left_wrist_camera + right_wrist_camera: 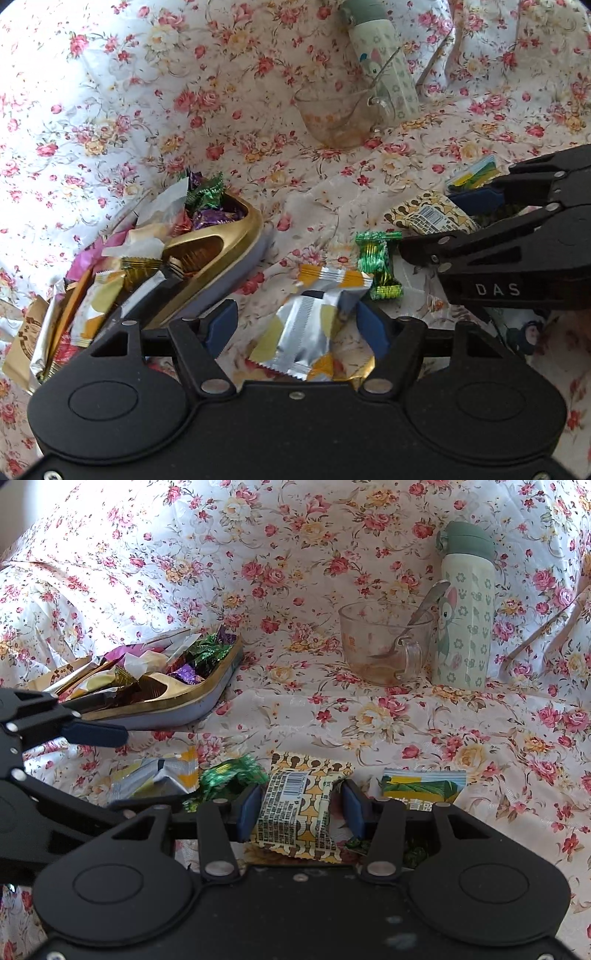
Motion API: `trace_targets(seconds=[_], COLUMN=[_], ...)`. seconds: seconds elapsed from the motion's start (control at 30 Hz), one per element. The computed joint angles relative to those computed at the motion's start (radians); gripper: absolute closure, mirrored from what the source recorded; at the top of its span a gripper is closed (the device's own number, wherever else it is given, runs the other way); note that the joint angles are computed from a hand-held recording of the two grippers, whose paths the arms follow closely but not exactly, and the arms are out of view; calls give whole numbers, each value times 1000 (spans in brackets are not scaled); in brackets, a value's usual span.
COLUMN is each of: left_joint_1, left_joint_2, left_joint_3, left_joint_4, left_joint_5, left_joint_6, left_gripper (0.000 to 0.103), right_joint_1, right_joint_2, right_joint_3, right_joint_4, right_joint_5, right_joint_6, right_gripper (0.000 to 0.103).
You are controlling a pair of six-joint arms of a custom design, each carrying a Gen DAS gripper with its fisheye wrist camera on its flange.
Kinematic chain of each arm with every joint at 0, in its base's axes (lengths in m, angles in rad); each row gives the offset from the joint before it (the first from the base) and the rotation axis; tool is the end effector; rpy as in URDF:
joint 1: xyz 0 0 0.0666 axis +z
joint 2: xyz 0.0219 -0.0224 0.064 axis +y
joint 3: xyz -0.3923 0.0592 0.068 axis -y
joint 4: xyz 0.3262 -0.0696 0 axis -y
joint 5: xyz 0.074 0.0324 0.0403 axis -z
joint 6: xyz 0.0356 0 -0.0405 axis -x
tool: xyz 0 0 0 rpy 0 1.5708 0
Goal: Organize snacks
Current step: 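Grasp the brown patterned snack bar with the right tool while the left tool grasps the silver-yellow candy, then carry the silver-yellow candy and brown snack bar back over the gold tray with both tools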
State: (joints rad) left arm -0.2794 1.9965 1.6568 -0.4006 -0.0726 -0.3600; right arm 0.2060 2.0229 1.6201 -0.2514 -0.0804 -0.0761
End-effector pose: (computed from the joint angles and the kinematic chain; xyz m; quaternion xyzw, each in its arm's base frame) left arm 0.6101 -0.1728 0.2771 0.2735 0.8727 0.0494 0.4015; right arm 0.6272 0.1336 0.2591 -0.0759 0.8930 0.0978 0.4326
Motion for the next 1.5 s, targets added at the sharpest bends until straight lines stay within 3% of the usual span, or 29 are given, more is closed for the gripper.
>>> trace_targets(seconds=[0.17,0.27,0.37,0.5,0.77,0.9,1.1,1.27,1.5], left_joint_1=[5,19,27,25,53,60,63,64,58], left_joint_2=[16,14,15,0,-39,-27,-12,-34,-49], left_joint_3=[32,44,59,40,5,5,14,-73,-138], left_joint_4=[-43,-82,-118,-116,-180,-154,-130,3,111], left_joint_5=[17,80,110,44,-53,-72,-77,-76,-87], left_joint_6=[118,191,270,317,433,439,464,428,406], left_gripper=[31,50,54,55,53,44,41,41,41], right_joint_1=[-3,-2,0,-1,0,0,0,0,5], right_joint_2=[1,1,2,2,2,1,3,3,5], right_joint_3=[0,0,2,3,2,2,4,4,10], right_joint_4=[4,3,1,0,0,-1,-2,-1,-10], right_joint_5=[-6,-4,1,1,1,3,3,3,18], right_joint_6=[-12,-13,-9,-8,-8,-5,-5,-5,9], right_gripper=[52,52,52,52,52,52,52,52,52])
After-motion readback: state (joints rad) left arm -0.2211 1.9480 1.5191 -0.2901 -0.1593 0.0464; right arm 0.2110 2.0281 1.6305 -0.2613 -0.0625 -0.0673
